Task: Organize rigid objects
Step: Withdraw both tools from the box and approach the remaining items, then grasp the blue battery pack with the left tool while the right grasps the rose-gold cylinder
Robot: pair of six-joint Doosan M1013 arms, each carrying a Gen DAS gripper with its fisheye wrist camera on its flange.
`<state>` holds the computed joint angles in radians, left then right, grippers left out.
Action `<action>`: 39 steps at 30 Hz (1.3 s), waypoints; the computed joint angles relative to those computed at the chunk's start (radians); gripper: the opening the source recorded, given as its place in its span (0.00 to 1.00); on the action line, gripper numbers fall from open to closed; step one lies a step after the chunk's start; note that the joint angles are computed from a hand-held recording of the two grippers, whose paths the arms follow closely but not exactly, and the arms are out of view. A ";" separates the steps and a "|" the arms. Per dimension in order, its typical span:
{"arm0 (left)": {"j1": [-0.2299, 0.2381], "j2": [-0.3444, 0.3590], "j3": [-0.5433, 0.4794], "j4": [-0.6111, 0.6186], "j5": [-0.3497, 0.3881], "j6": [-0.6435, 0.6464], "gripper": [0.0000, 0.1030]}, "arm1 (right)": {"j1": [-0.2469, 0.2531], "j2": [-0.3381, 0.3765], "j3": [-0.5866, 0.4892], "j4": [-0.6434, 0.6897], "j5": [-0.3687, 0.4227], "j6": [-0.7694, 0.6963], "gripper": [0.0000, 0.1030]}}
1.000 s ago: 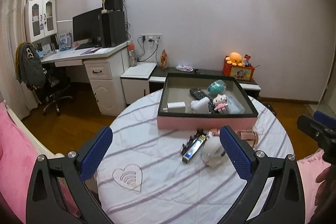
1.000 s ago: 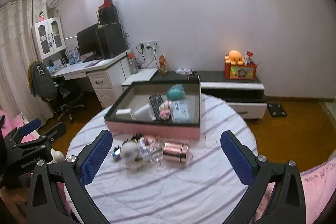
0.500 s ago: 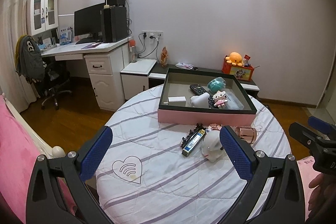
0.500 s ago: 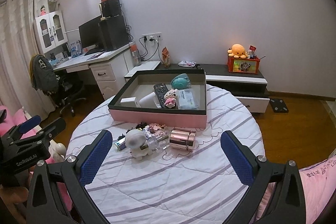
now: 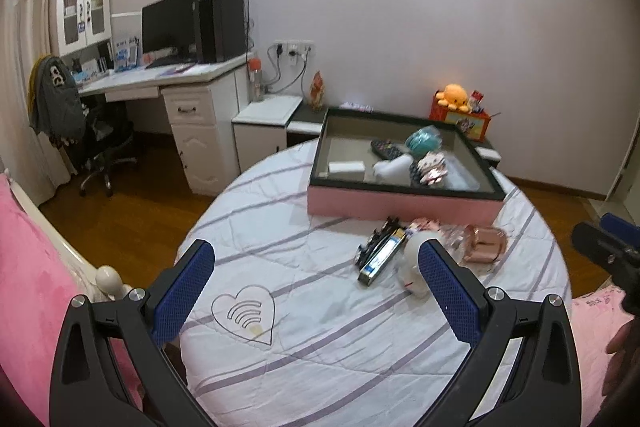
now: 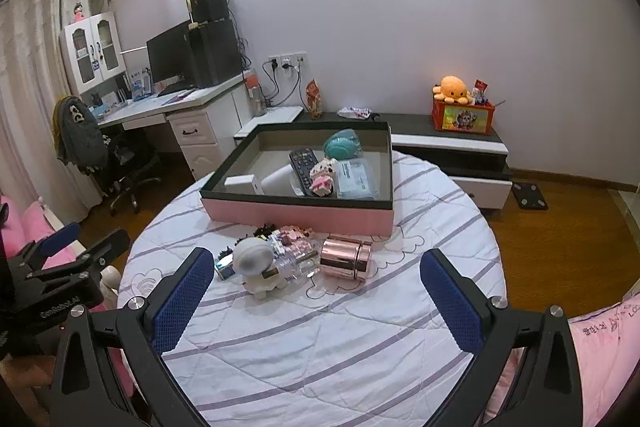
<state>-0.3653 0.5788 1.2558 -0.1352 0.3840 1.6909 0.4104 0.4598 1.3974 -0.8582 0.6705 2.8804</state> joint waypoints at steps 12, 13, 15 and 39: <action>-0.018 0.100 -0.086 0.047 0.094 0.041 1.00 | -0.043 0.049 -0.029 0.154 0.011 -0.107 1.00; -0.019 0.110 -0.096 0.038 0.102 0.057 1.00 | -0.050 0.057 -0.033 0.174 0.012 -0.119 1.00; -0.021 0.130 -0.118 0.034 0.117 0.076 1.00 | -0.058 0.067 -0.040 0.198 0.017 -0.133 1.00; -0.005 0.275 -0.332 -0.278 0.391 0.273 0.39 | -0.121 0.159 -0.118 0.421 0.002 -0.298 0.80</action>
<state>-0.3701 0.8538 0.9236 -0.4133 0.7751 1.9642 0.2895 0.6185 1.2795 -0.4369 0.6728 2.5824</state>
